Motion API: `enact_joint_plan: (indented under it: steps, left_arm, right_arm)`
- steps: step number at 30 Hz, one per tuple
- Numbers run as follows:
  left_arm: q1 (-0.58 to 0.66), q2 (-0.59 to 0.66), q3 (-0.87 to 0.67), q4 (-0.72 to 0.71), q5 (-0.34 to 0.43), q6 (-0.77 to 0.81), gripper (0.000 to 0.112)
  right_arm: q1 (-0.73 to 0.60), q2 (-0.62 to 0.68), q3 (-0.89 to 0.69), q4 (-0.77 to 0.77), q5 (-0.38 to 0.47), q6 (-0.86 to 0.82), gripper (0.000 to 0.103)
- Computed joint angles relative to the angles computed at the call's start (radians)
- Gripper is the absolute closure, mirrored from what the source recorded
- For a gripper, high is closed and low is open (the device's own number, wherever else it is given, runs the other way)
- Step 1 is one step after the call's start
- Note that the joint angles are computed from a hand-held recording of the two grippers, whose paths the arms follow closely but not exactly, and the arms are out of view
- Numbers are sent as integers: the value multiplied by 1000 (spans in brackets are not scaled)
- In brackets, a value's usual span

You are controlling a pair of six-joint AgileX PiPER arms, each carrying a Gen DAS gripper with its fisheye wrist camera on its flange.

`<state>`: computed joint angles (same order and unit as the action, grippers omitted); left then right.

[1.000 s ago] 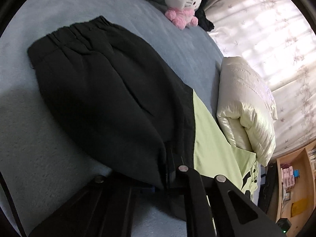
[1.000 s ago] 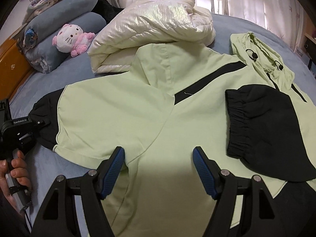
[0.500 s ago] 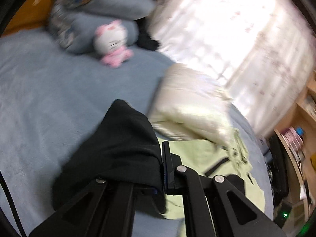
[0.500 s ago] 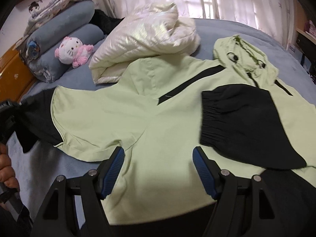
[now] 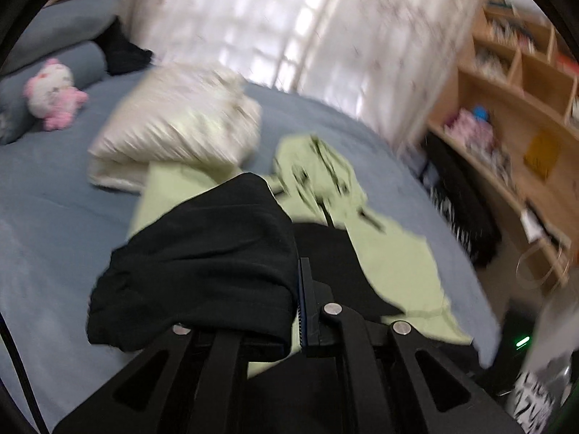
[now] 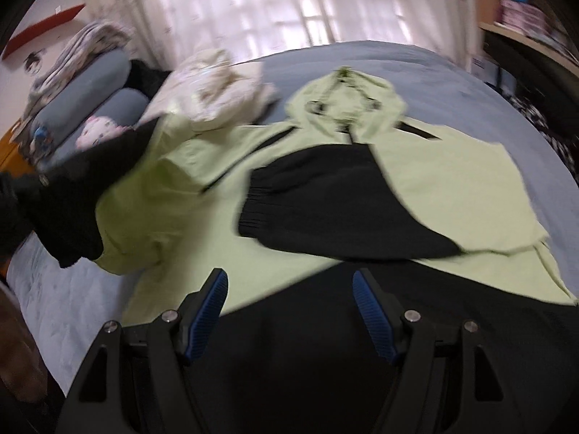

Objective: Fold large clothes
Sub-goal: 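Carry the black sleeve with the left gripper across the jacket front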

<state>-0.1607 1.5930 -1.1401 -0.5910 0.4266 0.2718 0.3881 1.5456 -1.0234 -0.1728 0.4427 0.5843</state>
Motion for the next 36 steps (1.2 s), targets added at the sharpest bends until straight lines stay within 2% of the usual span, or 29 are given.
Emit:
enact_joint_plan:
  steps: [1,3,5,6,8,11,14,19,24,28,36]
  left_arm:
    - [-60,33,-7,89,-6,-86,105]
    - [-129,109,-36,180,20,-180,92]
    - [-174,144,-28,194,35,-216,74]
    - [-190,159,-23,202,42,-237,70]
    - [-204,156,11,154,41,-211,49]
    - [-177,109,75,42,51,-112,35]
    - [-141,53,126,-10,64,-61,34]
    - [-51,-75,229,-38,103,-10,33]
    - [61,-189,331,-23,108,-10,33]
    - [156,-231,376,-34,132,26,33]
    - [323,-273,432,-80,168,125,33]
  right_arm:
    - [-33,-20,32,23,-6,-27,31]
    - [-82,-51,82,73,-19,-83,31]
    - [-132,-71,120,121,-25,-146,31]
    - [-153,-81,138,146,-29,-181,31]
    - [-188,-99,167,195,-35,-250,31]
    - [-217,-114,187,284,-45,-362,31]
    - [-216,-118,189,376,-49,-468,31]
    - [-136,-84,132,450,-43,-567,31]
    - [1,1,15,382,-8,-573,31]
    - [99,81,-75,377,23,-654,31]
    - [221,248,-259,254,92,-625,31]
